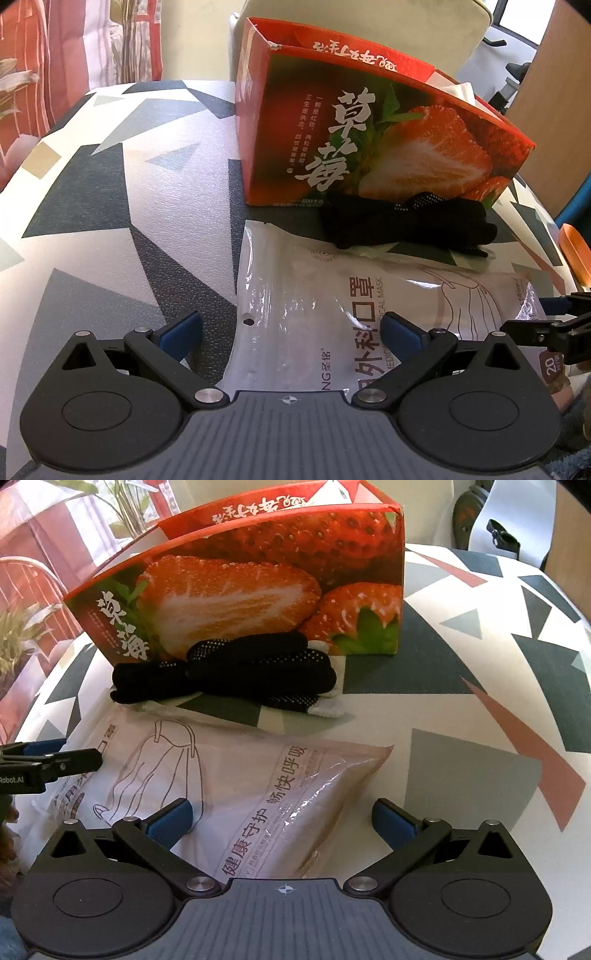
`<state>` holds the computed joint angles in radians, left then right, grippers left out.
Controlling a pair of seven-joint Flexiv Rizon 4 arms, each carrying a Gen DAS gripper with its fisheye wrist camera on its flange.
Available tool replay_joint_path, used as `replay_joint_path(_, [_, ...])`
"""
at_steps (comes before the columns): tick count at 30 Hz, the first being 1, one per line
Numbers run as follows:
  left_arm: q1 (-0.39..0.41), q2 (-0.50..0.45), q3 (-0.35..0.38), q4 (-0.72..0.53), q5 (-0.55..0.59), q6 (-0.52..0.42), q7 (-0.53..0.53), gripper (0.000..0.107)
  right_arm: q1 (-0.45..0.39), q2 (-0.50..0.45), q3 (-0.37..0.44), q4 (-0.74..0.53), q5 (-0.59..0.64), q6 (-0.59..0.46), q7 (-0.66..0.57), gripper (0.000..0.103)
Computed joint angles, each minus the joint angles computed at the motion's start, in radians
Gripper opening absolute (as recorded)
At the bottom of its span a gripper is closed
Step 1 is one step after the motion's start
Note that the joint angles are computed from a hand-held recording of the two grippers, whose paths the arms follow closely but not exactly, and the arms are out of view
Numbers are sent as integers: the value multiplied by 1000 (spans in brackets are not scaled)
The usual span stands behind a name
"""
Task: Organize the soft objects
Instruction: 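Move both grippers down to the white mask package beside the box, then grasp the white mask package with the left gripper while the right gripper grasps it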
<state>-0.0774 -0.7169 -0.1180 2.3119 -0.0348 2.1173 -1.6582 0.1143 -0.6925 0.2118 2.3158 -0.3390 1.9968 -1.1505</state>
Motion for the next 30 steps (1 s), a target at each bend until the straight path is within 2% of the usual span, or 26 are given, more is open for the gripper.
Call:
replay_joint_path(3, [-11,-10,9,4,-1,29,-1,103,11,-3,-5,1,13,14,1,103])
replay_joint_path(7, [-7,-6,7,5,1,20,5,103,18,-6,-9,3,25,28,5,103])
replay_joint_path(11, [-12,12,7,0,-14,-29,15,103,18,-10,-8,4,28,38,13,103])
replay_joint_path(14, [15,32,-16,-5,-6,-85,18,103,21,-9,-12,5,28,39,13,103])
replay_joint_path(18, [141,40,-133,-7,88,-153,32,103,41,-2,-28,4,35,25,6,103])
replay_joint_path(23, [335,3,-338,-7,182,-214,42,102,24,1,-12,-2,24,-1,6,103])
replay_joint_path(30, [431,-15,-440,-4,188,-258,45,102,-92,4,77,-15,-81,-82,11,103])
